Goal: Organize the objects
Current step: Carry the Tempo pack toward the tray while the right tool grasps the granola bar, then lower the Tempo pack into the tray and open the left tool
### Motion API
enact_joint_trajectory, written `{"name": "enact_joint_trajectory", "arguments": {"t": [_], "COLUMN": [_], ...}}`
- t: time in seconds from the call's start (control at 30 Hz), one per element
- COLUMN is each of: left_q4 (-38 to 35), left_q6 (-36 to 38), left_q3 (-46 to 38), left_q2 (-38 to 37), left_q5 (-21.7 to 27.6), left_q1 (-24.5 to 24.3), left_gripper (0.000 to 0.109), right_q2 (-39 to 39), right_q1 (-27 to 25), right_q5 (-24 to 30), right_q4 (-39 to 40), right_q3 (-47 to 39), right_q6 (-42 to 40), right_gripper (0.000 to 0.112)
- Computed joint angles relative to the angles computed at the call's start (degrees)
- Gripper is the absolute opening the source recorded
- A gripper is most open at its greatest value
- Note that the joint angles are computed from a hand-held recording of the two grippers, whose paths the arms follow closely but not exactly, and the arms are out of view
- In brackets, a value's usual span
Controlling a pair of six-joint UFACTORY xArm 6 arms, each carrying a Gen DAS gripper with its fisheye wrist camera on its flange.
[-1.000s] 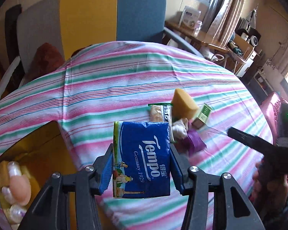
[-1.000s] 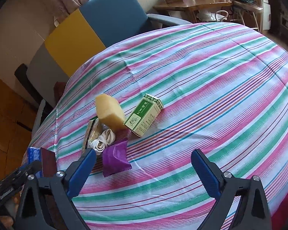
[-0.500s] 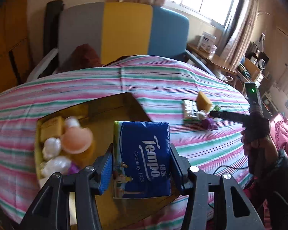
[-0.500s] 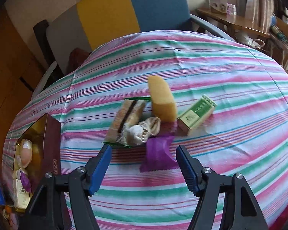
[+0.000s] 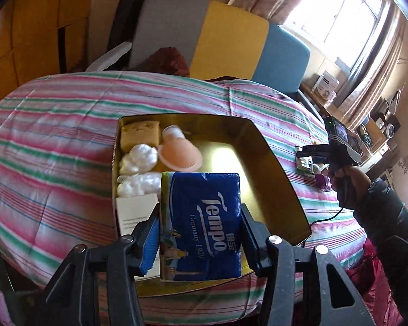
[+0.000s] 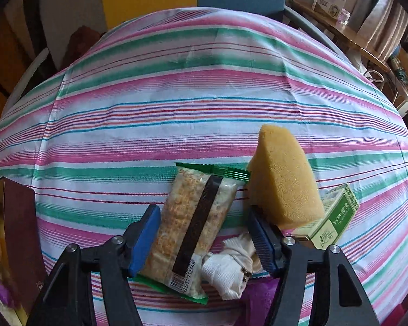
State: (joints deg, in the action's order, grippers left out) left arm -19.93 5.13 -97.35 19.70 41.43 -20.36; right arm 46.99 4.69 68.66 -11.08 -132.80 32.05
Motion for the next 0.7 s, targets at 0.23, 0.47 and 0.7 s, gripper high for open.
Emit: {"name": "enact_joint_trajectory", "arguments": {"t": [0.23, 0.47, 0.7], "left_q4": [-3.6, -6.0, -3.7], "left_q6": [1.0, 2.9, 5.3], "left_q3": [4.3, 6.4, 0.4], "left_q2": [-2.8, -4.5, 0.1], "left_q5": [-1.1, -1.0, 3.1], "left_q1": [1.4, 1.2, -1.7], "left_gripper": [0.053, 0.053, 0.053], "right_q2": [-3.4, -14.0, -24.8], "right_q1": [1.4, 4.4, 6.5], "right_q5": [-3.4, -9.9, -15.9], "right_q4": [1.4, 6.6, 9.2], "right_q3": [6.1, 22.7, 38.9], "right_q6": [-5.3, -14.0, -19.8], "right_gripper": [0.035, 0.035, 0.035]}}
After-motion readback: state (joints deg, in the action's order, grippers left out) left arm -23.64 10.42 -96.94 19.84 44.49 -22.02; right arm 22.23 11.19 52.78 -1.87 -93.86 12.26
